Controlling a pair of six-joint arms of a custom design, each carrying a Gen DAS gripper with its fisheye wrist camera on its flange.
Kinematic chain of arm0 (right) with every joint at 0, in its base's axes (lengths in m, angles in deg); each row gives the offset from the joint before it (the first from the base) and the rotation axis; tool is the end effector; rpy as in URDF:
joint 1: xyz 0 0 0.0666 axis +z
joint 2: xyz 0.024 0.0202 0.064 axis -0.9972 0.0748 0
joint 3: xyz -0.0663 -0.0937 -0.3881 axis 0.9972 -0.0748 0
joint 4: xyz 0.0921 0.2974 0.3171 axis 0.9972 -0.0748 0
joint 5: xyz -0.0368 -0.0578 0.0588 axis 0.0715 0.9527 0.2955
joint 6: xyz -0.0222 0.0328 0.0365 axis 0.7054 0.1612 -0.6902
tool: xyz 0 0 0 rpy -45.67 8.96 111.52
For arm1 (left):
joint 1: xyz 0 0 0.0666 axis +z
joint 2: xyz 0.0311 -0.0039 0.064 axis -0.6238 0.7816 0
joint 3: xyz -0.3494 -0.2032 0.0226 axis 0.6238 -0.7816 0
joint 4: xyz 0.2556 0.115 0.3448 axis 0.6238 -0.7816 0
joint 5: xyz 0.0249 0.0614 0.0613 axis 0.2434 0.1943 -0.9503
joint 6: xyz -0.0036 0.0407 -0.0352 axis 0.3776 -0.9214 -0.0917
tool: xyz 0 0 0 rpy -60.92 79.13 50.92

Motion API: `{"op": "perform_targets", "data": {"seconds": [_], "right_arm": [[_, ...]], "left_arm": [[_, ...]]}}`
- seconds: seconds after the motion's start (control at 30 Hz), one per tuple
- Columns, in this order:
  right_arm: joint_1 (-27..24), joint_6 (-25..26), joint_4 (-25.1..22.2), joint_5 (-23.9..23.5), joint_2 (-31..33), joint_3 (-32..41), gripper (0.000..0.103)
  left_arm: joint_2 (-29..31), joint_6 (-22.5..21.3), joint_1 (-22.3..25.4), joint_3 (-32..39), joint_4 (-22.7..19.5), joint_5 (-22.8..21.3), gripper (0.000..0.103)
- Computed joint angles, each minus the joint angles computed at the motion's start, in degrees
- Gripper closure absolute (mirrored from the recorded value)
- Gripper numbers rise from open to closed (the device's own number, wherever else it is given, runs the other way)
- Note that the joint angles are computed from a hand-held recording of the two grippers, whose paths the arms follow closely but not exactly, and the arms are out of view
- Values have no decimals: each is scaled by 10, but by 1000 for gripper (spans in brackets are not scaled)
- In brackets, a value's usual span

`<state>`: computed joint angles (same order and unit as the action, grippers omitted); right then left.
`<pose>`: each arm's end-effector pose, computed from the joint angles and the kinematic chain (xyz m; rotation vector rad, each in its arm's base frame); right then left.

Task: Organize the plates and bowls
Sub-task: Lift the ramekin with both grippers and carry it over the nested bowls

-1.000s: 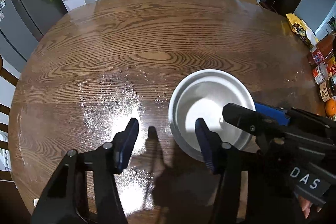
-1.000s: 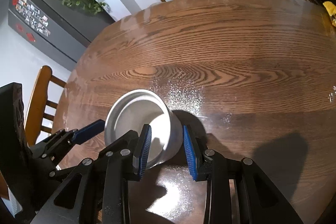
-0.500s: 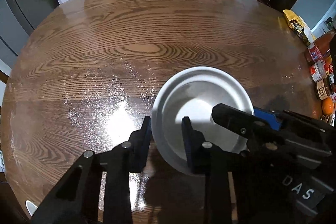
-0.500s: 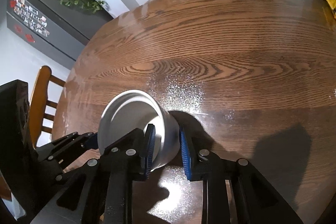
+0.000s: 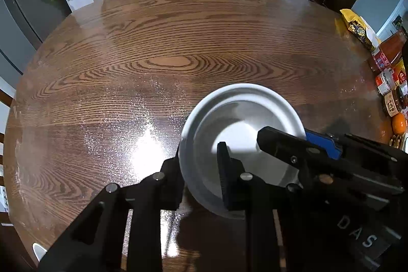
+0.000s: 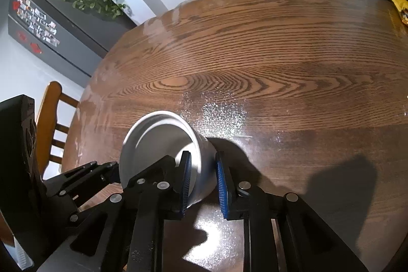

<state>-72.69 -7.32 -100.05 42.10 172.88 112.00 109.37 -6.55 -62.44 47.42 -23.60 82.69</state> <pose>0.5463 0.1268 0.3287 0.6701 2.4756 0.4321 0.5914 -0.2685 0.3220 0.9456 2.5822 -0.2803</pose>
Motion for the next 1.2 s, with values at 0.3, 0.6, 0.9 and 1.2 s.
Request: {"op": "perform_targets", "data": {"seconds": [0.3, 0.6, 0.9, 1.2], "right_arm": [[7, -12, 16, 13, -30, -22, 85], [29, -19, 20, 46, -75, -47, 85], [61, -33, 12, 87, -122, -71, 85], [101, -62, -2, 135, -165, -92, 85]], "left_arm": [[-34, -12, -3, -30, 32, -1, 82], [-89, -29, -1, -78, 57, 8, 82], [-143, -42, 6, -122, 66, 24, 82], [-203, -56, 10, -169, 70, 40, 82]]}}
